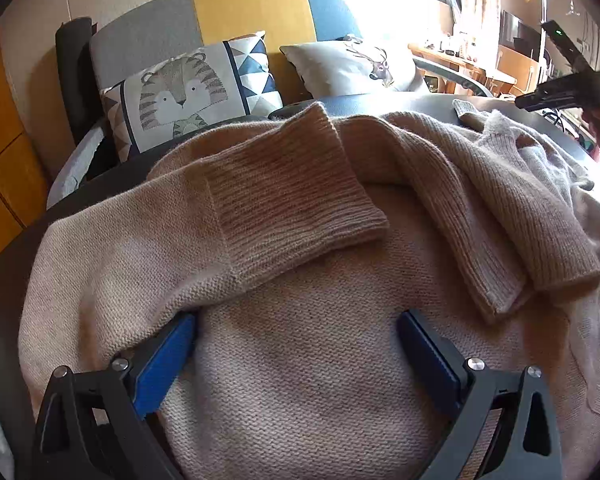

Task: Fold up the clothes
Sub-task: 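Pinch a sweater sleeve cuff with the right tool, then pull the sleeve out straight across the table with the right tool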

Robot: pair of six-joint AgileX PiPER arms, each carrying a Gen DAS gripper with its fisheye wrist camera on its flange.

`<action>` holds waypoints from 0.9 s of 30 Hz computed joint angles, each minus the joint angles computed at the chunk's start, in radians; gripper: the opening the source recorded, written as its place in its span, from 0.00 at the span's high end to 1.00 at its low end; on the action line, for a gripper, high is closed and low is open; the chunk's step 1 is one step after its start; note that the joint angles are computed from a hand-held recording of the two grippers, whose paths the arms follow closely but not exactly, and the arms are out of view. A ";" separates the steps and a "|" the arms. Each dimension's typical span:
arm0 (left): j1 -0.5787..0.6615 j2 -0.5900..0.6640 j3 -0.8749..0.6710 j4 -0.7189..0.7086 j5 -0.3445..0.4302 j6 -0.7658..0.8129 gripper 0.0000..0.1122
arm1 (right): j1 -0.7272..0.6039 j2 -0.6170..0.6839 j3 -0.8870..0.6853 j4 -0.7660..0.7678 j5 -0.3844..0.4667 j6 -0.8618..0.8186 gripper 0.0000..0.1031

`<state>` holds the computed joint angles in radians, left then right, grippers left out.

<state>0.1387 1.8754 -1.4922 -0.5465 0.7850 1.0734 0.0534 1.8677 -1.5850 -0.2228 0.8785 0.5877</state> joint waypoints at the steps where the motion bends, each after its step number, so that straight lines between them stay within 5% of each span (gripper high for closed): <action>1: -0.002 -0.007 0.011 -0.003 -0.012 0.006 0.08 | -0.013 0.033 -0.030 0.021 0.005 -0.005 0.66; 6: 0.005 0.006 -0.006 -0.012 0.008 0.006 0.08 | -0.055 0.128 -0.090 0.089 -0.011 0.045 0.57; 9: 0.006 0.007 -0.007 -0.015 0.011 0.006 0.08 | -0.006 0.146 -0.095 -0.017 -0.013 0.099 0.53; 10: 0.005 0.005 -0.002 -0.015 0.005 0.008 0.08 | 0.004 0.144 -0.087 -0.040 -0.029 0.102 0.59; 11: 0.004 0.003 0.002 -0.016 0.000 0.009 0.08 | 0.014 0.143 -0.079 -0.060 -0.044 0.104 0.80; 12: 0.003 0.002 0.005 -0.016 -0.004 0.011 0.08 | 0.015 0.137 -0.071 -0.051 -0.060 0.093 0.89; 19: -0.002 -0.012 0.038 -0.024 -0.031 0.022 0.08 | 0.016 0.021 0.032 -0.112 -0.129 0.159 0.91; 27: -0.006 -0.021 0.054 -0.027 -0.048 0.029 0.08 | -0.071 -0.166 0.113 -0.248 -0.018 0.164 0.91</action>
<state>0.1331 1.8543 -1.4380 -0.5732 0.7367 1.1027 -0.0177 1.7017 -1.4719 -0.4707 0.8603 0.7518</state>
